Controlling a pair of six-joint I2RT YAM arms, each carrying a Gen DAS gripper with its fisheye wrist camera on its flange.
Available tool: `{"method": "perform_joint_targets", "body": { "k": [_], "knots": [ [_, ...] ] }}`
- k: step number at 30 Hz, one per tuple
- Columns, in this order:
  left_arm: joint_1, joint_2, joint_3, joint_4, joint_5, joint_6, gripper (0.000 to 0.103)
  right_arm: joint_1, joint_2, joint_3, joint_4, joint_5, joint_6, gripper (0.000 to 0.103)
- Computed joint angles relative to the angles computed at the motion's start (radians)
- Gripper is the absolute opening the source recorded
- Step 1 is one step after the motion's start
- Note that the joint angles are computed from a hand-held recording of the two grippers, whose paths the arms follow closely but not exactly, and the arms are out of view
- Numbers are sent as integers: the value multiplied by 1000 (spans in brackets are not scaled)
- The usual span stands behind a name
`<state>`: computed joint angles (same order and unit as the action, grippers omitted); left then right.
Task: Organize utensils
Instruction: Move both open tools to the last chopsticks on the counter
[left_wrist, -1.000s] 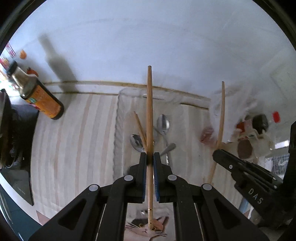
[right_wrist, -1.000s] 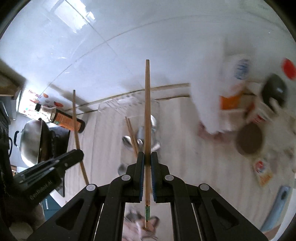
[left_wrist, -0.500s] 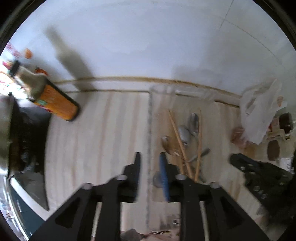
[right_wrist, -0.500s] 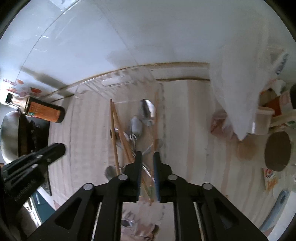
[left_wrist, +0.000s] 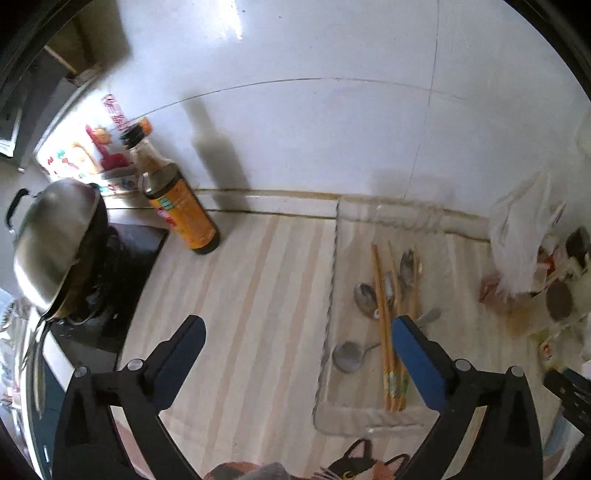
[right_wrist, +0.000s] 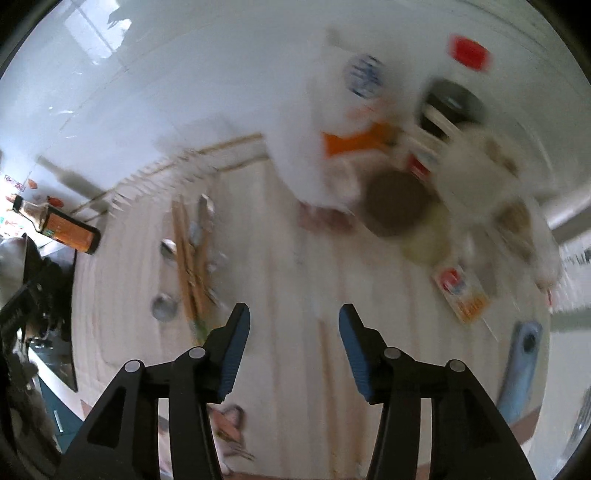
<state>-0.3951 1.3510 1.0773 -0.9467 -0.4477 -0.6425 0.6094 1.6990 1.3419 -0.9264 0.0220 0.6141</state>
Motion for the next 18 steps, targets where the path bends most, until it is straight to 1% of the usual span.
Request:
{"method": "perform_joint_targets", "body": {
  "k": [3, 7, 9, 13, 15, 17, 18],
  "knots": [
    [-80, 14, -25, -34, -55, -94, 103, -30, -91, -155, 22, -11, 3, 53],
    [-204, 46, -41, -101, -107, -228, 103, -45, -150, -349, 82, -42, 16, 53],
    [-260, 58, -40, -138, -117, -290, 103, -32, -150, -423, 131, -52, 32, 53],
    [-367, 80, -36, -180, -99, -398, 103, -8, -136, -532, 229, -83, 50, 52],
    [-429, 105, -22, -188, -85, -442, 103, 10, -124, -563, 265, -83, 51, 46],
    [-494, 151, 2, -184, -62, -470, 103, 19, -109, -592, 297, -90, 45, 29],
    [-520, 177, 14, -174, -48, -475, 103, 16, -104, -609, 311, -102, 44, 24]
  ]
}}
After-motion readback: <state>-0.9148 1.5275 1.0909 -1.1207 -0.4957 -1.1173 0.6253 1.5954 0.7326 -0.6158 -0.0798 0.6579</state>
